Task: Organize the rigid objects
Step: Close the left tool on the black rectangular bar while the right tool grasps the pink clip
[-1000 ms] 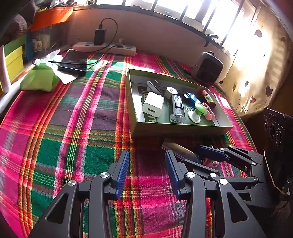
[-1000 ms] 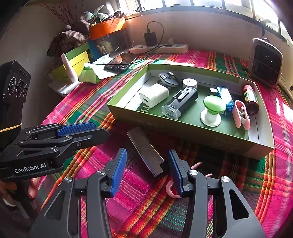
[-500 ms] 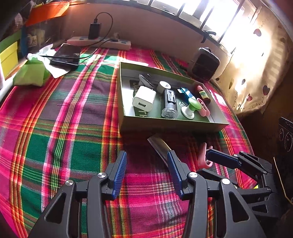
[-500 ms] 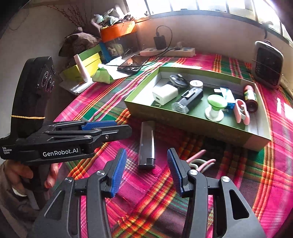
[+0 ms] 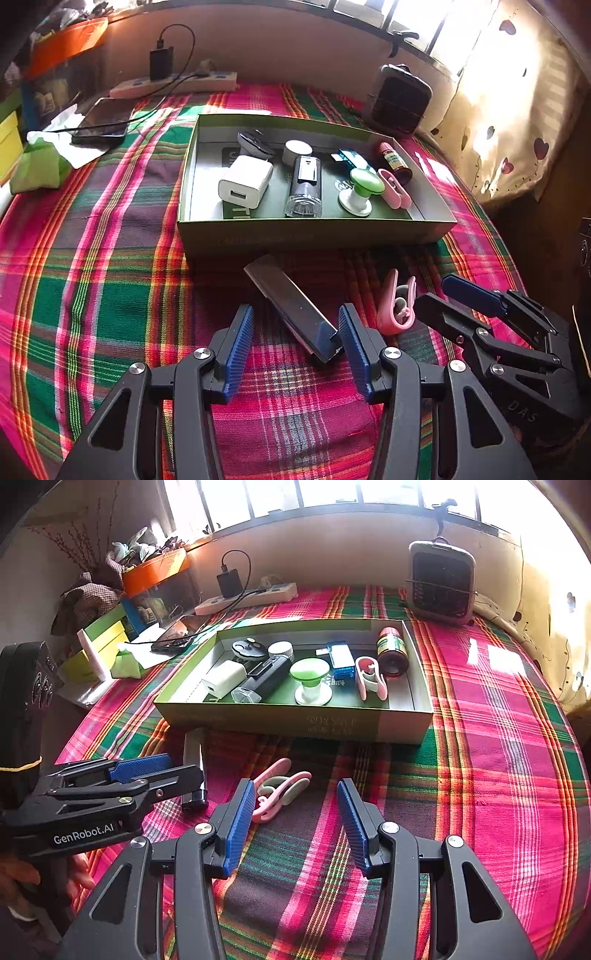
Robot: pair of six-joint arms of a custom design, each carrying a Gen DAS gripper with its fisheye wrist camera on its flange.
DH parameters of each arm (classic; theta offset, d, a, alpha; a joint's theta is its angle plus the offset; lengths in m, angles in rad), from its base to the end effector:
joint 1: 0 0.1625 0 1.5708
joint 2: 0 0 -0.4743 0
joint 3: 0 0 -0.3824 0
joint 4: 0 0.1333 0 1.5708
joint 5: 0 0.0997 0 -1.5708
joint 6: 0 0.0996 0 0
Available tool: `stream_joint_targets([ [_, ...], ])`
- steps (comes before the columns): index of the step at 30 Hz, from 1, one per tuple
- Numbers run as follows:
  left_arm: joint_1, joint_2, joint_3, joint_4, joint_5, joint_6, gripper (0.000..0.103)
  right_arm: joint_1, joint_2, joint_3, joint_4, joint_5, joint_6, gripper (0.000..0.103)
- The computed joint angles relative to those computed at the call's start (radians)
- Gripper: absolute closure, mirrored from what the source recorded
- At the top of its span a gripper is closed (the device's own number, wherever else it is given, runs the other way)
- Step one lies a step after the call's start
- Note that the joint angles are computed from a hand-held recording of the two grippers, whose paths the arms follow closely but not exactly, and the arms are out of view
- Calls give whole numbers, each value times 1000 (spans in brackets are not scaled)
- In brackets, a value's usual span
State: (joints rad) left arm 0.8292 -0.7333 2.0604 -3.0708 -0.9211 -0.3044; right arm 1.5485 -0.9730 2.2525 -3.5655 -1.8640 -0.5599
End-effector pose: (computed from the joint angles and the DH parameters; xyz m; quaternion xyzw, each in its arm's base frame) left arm -0.2332 -0.5411 0.0479 0.1779 0.9277 -0.2297 0.2346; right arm 0.0930 -0.5168 0.1817 0.1968 -0.9070 0.2924 0.2305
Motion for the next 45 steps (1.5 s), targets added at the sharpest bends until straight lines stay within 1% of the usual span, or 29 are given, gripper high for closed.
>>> stream_joint_targets([
  [7, -25, 23, -12, 41, 84, -15, 56, -6, -4, 4, 4, 11, 10, 55],
  [11, -39, 27, -9, 82, 151, -6, 56, -5, -3, 4, 7, 11, 8, 55],
  [20, -29, -16, 42, 60, 167, -11, 56, 2, 2, 5, 13, 7, 13, 55],
  [26, -20, -19, 42, 48, 166, 6, 56, 15, 20, 7, -8, -8, 31, 55],
  [32, -13, -7, 32, 18, 171, 44, 56, 30, 43, -7, -9, -45, 69, 54],
  [38, -9, 3, 35, -29, 174, 90, 56, 61, 86, -29, -35, -107, 60, 54],
  [42, -7, 8, 40, -58, 173, 111, 56, 70, 105, -46, -37, -146, 65, 54],
  [45, -7, 9, 39, -61, 173, 118, 56, 74, 119, -49, -66, -166, 49, 54],
])
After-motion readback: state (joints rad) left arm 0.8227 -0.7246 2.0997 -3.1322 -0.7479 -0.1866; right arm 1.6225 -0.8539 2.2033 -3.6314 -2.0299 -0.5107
